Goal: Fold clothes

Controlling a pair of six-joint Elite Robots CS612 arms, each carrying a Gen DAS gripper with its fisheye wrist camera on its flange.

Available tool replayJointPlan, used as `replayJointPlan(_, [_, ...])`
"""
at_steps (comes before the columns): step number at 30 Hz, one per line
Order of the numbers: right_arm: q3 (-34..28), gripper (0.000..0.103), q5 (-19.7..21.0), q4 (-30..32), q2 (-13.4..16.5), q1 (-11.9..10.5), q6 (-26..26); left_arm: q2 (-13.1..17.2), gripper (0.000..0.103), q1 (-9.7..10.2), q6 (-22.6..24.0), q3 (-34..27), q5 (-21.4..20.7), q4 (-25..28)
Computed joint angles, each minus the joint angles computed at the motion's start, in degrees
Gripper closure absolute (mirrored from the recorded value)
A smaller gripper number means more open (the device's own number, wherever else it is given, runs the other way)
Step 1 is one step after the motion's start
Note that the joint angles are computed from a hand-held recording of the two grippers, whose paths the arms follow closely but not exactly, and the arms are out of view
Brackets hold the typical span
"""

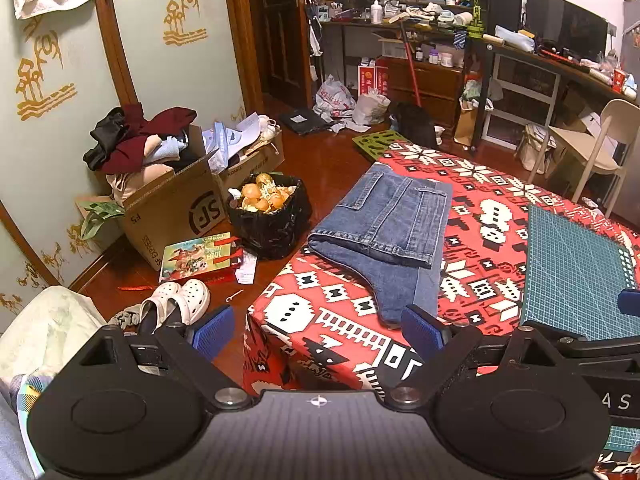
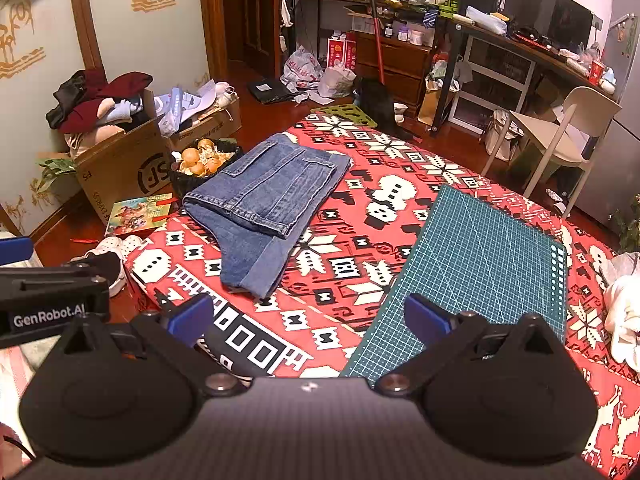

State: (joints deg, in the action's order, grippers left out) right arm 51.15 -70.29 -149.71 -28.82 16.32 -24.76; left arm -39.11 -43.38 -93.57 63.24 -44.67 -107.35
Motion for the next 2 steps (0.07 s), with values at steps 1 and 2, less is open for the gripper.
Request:
replayJointPlan(1, [0.03,0.001,0.02,-0.02,-0.01,0.00,0.01,0.00,0.013,-0.01,-0.05,-0.01,0.05,0.07])
replayJointPlan(2, [0.06,0.001,0.04,-0.03,-0.03,0.00,0.02,0.00,0.013,-0.01,-0.08,-0.03,0.06,0.10])
